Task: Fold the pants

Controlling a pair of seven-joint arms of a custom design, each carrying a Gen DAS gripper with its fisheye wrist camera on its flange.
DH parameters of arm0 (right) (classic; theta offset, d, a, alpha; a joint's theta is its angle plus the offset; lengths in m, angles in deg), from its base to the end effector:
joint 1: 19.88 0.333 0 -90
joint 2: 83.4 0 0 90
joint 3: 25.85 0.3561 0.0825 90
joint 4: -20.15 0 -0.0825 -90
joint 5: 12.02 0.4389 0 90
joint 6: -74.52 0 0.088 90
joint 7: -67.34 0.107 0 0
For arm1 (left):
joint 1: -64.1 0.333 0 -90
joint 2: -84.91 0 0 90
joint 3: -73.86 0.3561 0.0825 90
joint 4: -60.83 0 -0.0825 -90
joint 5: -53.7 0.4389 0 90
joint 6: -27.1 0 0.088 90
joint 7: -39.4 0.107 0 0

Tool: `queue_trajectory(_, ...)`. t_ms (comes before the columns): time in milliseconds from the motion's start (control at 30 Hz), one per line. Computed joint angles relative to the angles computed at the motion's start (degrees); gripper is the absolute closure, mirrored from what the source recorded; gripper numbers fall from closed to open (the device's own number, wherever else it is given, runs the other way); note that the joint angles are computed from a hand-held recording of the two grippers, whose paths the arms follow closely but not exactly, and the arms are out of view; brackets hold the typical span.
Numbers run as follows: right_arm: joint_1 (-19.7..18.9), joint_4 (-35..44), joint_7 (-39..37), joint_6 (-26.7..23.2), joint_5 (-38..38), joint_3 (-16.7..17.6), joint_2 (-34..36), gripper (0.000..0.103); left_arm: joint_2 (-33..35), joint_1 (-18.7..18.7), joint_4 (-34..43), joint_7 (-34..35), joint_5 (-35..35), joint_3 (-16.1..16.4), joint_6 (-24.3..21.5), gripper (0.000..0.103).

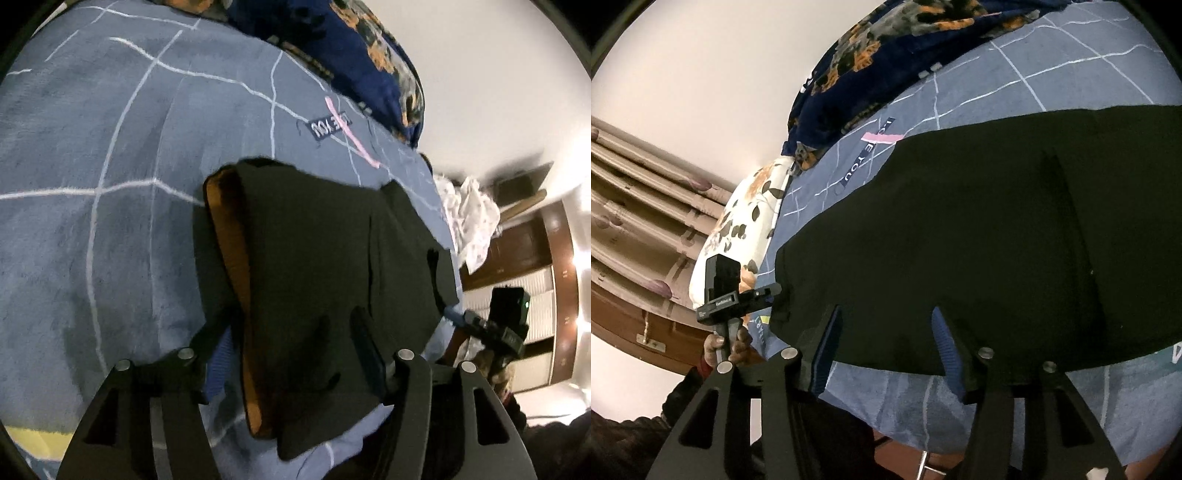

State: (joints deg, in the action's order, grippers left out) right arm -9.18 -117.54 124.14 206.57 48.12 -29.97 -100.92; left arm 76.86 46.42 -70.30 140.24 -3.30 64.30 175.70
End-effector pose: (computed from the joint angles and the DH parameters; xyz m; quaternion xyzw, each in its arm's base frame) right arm 0.5005 0.0743 0.4705 -0.6507 0.6307 0.1449 0.3972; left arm 0.5093 -0.2462 0.4599 0.6835 -0.6247 0.3510 0.1395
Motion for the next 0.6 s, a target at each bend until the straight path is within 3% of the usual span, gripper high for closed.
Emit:
queue_trajectory(33, 0.0, 0.0, 0.4, -0.1, 0.4, 0.0, 0.1, 0.053, 0.4, 0.1, 0.2, -2.0, 2.9, -0.8, 1.5, 0.072)
queue_trajectory(200, 0.3, 0.1, 0.3, -1.3, 2.9, -0.4, 0.2, 0.053, 0.1, -1.0, 0.1, -6.7, 3.0, -1.6, 6.3, 0.081)
queue_trajectory(300, 0.7, 0.7, -1.9, -2.4, 5.2, -0.7, 0.4, 0.052, -0.8, -3.1, 2.8, -4.8, -0.6, -1.2, 6.7, 0.083)
queue_trajectory(467, 0.6, 1.9, -5.1, -6.0, 12.8, -1.8, 1.8, 0.052, 4.1, -5.1, 13.9, -4.9, 0.3, -3.1, 4.9, 0.083)
queue_trajectory(600, -0.9, 1.0, -7.4, -9.0, 19.1, -2.9, 1.4, 0.049, 14.7, -5.3, 27.2, -6.1, 2.0, -7.1, 2.9, 0.083)
